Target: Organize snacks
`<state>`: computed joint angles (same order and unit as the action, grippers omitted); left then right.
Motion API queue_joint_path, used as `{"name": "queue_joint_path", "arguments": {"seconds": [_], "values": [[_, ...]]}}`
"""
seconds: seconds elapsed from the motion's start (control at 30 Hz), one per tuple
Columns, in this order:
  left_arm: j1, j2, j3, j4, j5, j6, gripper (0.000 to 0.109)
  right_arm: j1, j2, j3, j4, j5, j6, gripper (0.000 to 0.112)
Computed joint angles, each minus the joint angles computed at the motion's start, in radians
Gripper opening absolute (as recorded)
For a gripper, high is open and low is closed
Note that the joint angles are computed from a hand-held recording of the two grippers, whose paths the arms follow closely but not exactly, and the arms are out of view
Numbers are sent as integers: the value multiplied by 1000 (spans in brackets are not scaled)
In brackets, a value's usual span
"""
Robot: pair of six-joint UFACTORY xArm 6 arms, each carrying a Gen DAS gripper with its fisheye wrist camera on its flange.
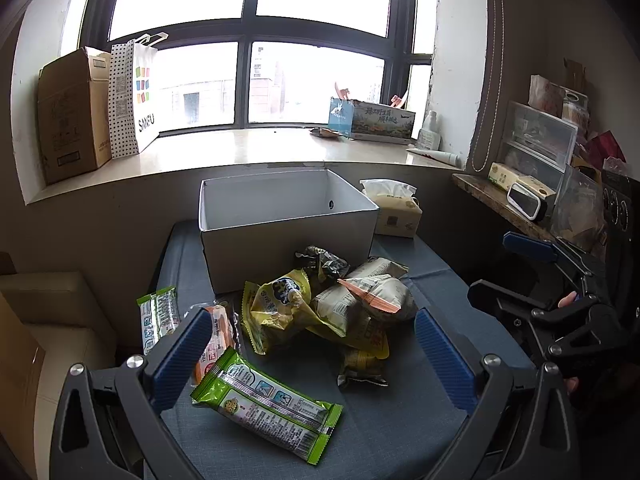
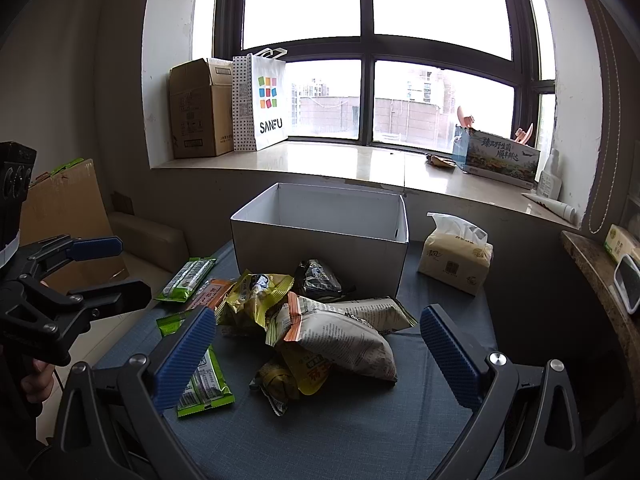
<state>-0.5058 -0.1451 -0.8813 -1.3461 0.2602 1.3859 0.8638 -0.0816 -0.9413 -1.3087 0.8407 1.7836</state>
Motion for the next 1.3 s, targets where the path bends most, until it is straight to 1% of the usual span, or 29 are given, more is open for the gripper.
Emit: {"name": "queue_joint_path", "arguments": {"seconds": [0.9,1.1,1.23,1.27,1.3], "values": [[-2,-4,2,13,4,-11,103,3,-7,6,3,2,-1,103],[-1,7,-1,19,-6,-21,103,4,-5,3,8,4,-4,103],[13,62,-35,72,-60,-89,103,3,-5,3,12,5,-6,103],[25,89,-52,99,-73,-123,103,3,-5,3,13,5,-6,103],[40,119,-71,152,-82,-183,103,3,-5,5,13,5,-5,103]]}}
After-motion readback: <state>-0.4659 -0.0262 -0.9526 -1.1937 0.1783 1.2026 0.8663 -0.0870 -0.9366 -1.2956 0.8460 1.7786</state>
